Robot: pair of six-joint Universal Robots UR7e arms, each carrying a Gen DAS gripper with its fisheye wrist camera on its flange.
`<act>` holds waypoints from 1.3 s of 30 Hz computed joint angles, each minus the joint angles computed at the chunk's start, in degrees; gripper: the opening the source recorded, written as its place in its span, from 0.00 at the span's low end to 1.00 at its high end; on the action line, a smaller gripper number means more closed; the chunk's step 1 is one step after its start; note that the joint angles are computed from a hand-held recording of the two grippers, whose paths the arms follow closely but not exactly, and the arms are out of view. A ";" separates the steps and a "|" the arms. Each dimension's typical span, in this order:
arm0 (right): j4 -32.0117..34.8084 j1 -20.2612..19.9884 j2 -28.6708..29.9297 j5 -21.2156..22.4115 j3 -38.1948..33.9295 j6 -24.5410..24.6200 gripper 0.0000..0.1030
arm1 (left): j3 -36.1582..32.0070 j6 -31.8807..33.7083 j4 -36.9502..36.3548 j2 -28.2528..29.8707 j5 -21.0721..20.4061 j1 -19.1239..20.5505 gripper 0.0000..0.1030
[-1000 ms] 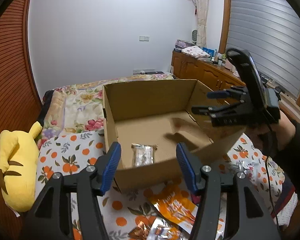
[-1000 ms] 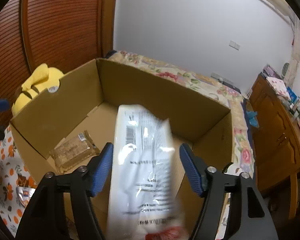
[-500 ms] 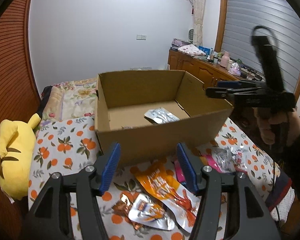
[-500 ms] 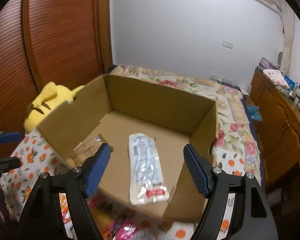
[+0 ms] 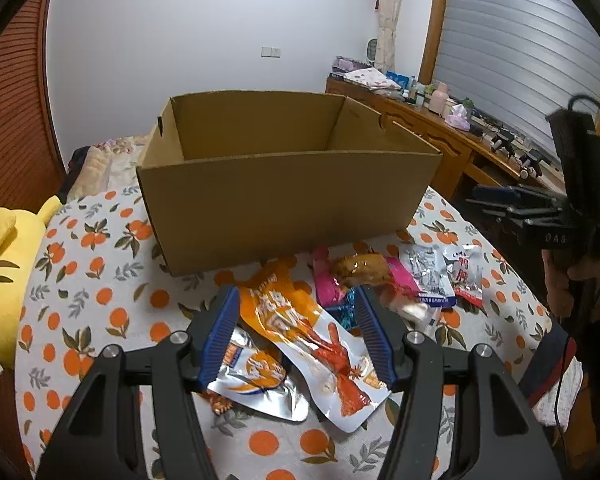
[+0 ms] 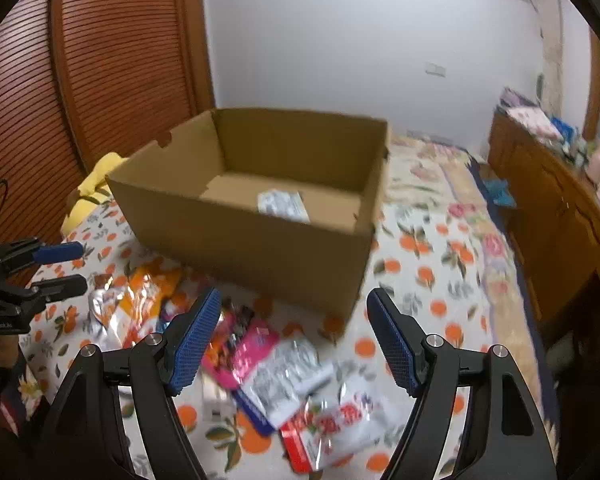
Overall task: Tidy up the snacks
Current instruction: 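Move both tools back to the snacks beside the box, then grasp the orange packet with the left tool while the right tool grasps the red-lettered pouch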
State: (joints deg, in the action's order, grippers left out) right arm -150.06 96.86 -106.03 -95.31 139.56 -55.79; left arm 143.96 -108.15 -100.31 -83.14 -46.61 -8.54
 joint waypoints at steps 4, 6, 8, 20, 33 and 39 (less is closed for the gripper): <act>0.46 -3.75 -2.45 0.87 1.24 -0.53 0.75 | 0.96 0.13 -2.17 0.67 -0.70 0.21 0.58; 0.40 -5.62 -3.19 1.04 1.82 -0.76 0.75 | 1.27 0.48 -3.13 1.20 -0.91 0.61 0.58; 0.07 -7.25 -3.70 1.18 2.46 -1.19 0.75 | 1.67 0.48 -4.31 1.96 -1.32 0.96 0.58; -1.47 -15.10 -5.15 1.06 4.59 -2.59 0.75 | 2.63 2.29 -10.40 5.86 -2.31 3.03 0.58; -13.45 -13.08 1.91 -4.62 7.23 -3.76 0.53 | 2.90 2.56 -12.14 6.41 -2.77 5.31 0.58; -13.83 -14.47 1.08 -2.77 7.72 -4.12 0.45 | 3.22 1.70 -13.30 5.74 -2.92 7.58 0.64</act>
